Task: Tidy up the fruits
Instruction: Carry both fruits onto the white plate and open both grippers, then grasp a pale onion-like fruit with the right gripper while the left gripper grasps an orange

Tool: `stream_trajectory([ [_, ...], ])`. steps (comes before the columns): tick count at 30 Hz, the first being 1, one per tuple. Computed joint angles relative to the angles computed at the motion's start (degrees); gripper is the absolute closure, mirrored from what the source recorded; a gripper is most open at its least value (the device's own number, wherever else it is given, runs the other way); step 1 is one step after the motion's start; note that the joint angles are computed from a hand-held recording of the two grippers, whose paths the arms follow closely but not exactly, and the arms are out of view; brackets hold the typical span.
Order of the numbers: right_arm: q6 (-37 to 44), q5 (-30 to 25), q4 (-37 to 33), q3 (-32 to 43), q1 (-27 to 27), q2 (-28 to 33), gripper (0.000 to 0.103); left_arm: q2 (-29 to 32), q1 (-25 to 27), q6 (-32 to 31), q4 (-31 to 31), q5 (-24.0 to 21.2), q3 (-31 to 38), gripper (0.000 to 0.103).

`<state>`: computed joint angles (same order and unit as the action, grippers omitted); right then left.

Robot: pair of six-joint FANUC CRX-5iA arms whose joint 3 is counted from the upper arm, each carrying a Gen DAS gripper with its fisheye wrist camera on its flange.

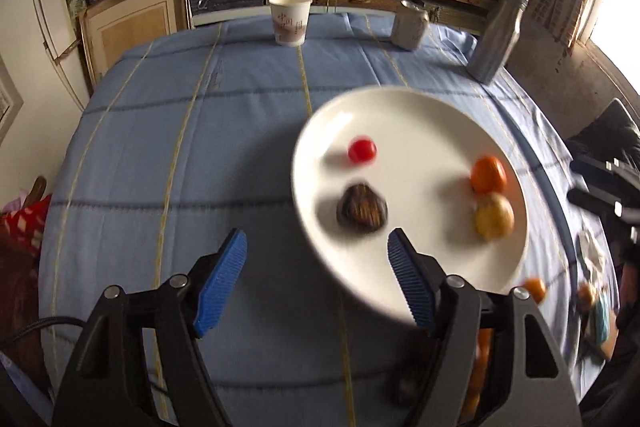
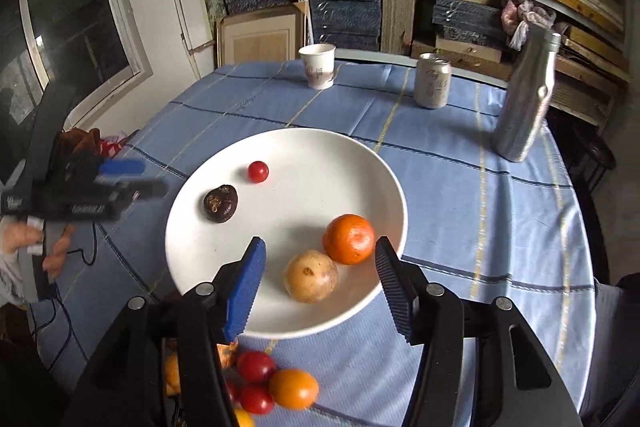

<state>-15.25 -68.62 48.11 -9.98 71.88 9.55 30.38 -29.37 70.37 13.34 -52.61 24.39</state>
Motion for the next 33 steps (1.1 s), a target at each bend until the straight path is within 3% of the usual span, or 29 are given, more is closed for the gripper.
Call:
stream_trajectory([
  [6, -4.38, -4.96, -4.15, -2.37, 6.00, -2.66, 0.045, -9.41, -0.51, -1.91, 1.15, -0.08, -15.64, 0.031],
  [10, -7.46, -8.15, -7.59, -4.16, 10.21, -4.44, 0.045, -13.26, -1.42, -2.63, 1.27, -0.72, -21.77, 0.031],
  [12, -9.55, -9.47, -9.57, -5.43, 12.58, -5.59, 0.045, -14.66, -2.01, -2.66, 1.18, -0.24, -23.87, 0.026],
  [21, -17.05, -11.74, -17.74, -9.92, 19.71, -9.10, 0.045, -15.48, -4.80, 2.88, -2.01, 1.86, -24.99, 0.024],
  [28, -13.20, -4.26, -17.45, -12.26, 17.06, -9.37, 0.045, -14.84, -5.91, 7.66, -5.50, 1.01, -23.86, 0.024],
  [33, -12.11, -2.11, -18.37, -13.34, 15.97, -9.81, 0.060, -14.96, -5.86, 9.22, -6.18, 0.78, -23.98, 0.022],
])
